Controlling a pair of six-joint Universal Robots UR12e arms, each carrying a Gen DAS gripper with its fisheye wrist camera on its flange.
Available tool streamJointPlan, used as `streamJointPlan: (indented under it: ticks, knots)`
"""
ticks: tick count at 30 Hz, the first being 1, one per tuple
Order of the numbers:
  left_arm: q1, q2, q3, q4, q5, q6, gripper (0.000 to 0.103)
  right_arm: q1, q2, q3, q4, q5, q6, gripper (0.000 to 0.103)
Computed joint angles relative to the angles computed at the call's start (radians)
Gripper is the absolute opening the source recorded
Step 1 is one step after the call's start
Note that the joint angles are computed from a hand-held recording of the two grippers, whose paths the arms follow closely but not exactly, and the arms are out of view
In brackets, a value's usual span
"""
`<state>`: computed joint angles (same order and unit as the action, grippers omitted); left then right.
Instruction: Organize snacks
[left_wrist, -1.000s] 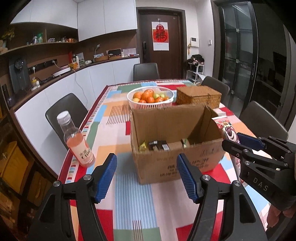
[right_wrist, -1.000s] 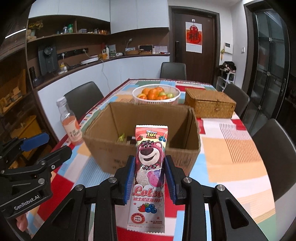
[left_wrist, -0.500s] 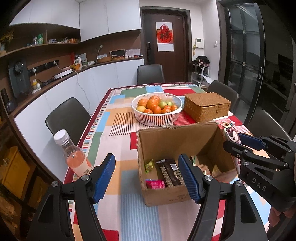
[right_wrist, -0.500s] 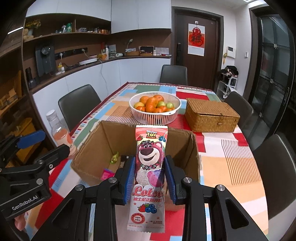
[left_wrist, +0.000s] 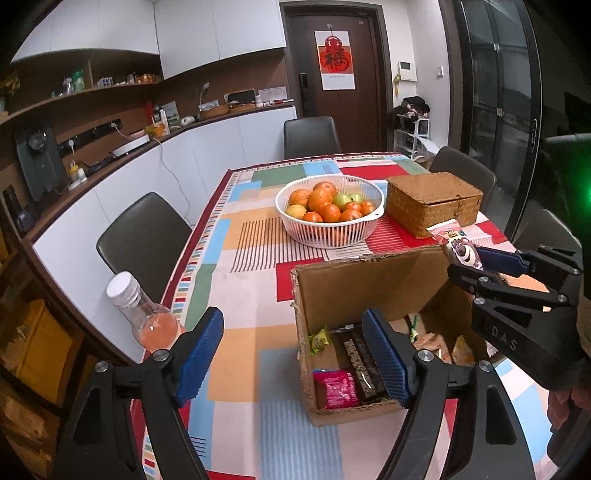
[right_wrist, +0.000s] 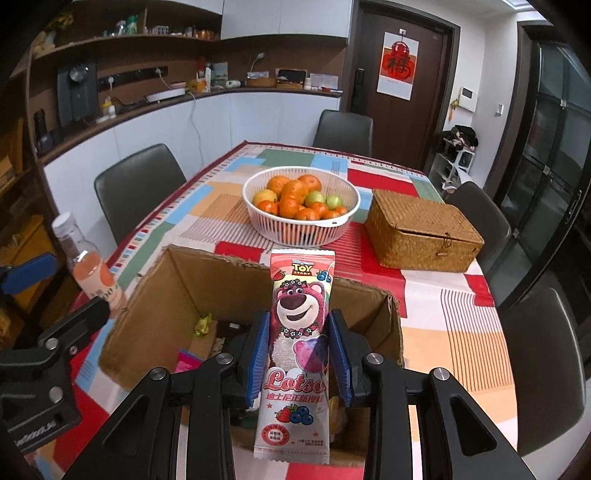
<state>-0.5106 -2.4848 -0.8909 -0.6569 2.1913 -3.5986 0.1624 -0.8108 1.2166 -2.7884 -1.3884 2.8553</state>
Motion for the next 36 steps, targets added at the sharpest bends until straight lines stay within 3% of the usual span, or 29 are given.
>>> streamJointPlan:
  ticks: [5, 7, 10, 20, 36]
  knots:
    - [-0.001, 0.003, -0.008, 0.010, 0.013, 0.006, 0.081, 0.006, 0.010, -0.015, 0.003, -0.033, 0.014, 0.038]
    - [-0.002, 0.007, -0.017, 0.021, 0.015, 0.008, 0.082, 0.005, 0.007, -0.007, -0.007, -0.034, 0.020, 0.051]
    - [-0.008, 0.016, -0.039, 0.055, 0.019, 0.015, 0.084, 0.001, -0.009, 0.022, -0.028, -0.026, 0.004, 0.052]
    - [-0.047, 0.057, -0.132, 0.186, 0.024, 0.040, 0.097, -0.031, -0.108, 0.210, -0.157, 0.062, 0.026, 0.053]
    - [-0.140, 0.119, -0.267, 0.308, 0.121, 0.032, 0.103, -0.092, -0.265, 0.530, -0.462, 0.070, 0.111, 0.077]
